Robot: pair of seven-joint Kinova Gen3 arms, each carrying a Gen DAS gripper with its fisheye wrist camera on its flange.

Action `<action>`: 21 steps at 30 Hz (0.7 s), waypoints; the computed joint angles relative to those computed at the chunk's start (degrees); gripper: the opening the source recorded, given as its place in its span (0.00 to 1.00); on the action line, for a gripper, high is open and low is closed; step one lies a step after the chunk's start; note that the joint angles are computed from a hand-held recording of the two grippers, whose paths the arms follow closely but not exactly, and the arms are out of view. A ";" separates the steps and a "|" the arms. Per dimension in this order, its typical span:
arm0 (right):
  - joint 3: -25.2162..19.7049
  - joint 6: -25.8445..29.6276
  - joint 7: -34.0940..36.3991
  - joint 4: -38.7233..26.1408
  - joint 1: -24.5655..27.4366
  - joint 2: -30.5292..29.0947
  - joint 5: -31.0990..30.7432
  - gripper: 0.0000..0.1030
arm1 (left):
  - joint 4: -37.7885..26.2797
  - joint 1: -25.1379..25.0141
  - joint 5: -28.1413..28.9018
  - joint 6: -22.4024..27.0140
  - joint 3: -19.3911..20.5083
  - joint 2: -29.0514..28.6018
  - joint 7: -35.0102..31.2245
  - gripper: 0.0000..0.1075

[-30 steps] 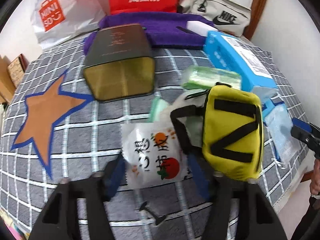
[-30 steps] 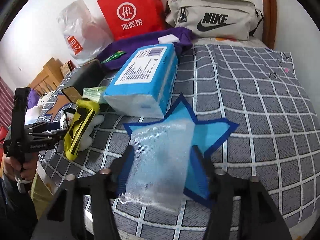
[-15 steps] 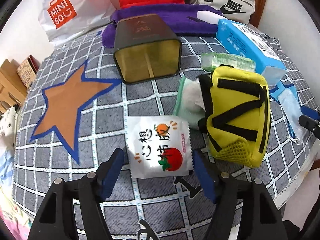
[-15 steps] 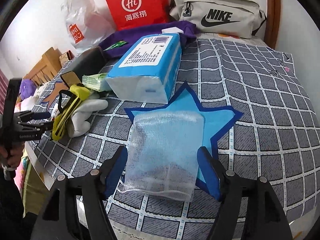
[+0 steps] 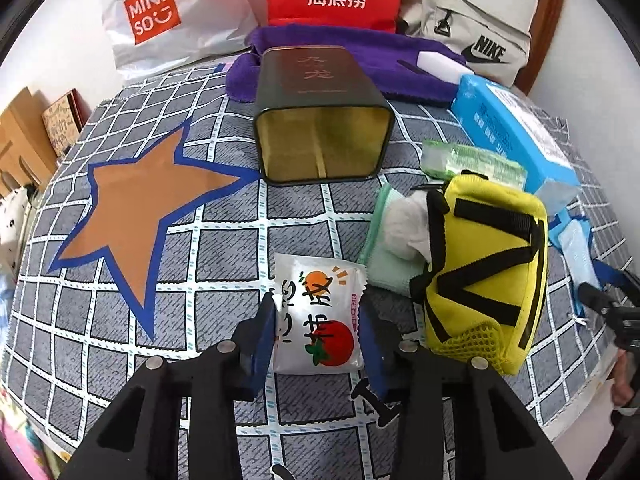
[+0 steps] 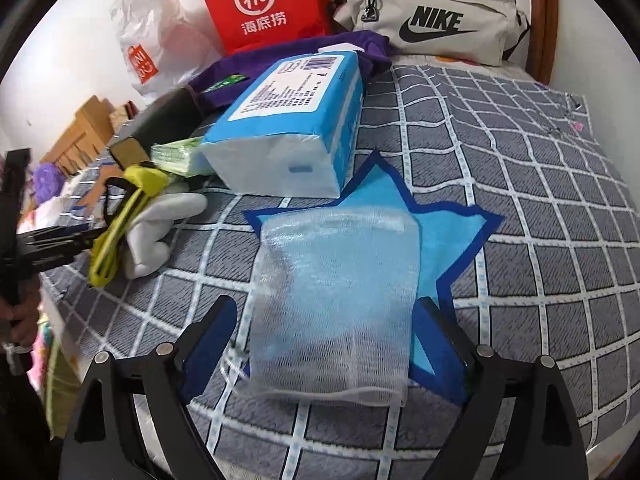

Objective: Organize soft objects
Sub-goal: 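Grasp the white mesh bag with the right tool while the left tool grasps the tomato-print snack packet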

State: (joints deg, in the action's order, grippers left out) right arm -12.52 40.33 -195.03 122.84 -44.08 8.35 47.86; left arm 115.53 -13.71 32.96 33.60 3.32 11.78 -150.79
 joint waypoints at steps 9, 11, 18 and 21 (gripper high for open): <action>0.77 9.10 0.19 -4.23 -4.16 3.84 0.42 0.46 | -1.58 -1.32 1.35 3.67 -0.51 0.50 -0.76 0.33; 0.51 9.40 1.37 -4.42 -3.84 3.58 -0.09 0.23 | -1.70 -1.54 1.82 4.04 -0.63 0.56 -0.73 0.32; -0.49 6.95 4.02 -3.32 -2.98 0.38 -0.84 0.07 | -2.66 -3.08 5.17 8.54 -1.27 -0.55 -3.74 0.31; -1.36 5.91 3.06 -2.73 -2.52 -1.87 0.06 0.07 | -3.17 -2.66 5.22 9.43 -2.00 -1.24 -2.97 0.31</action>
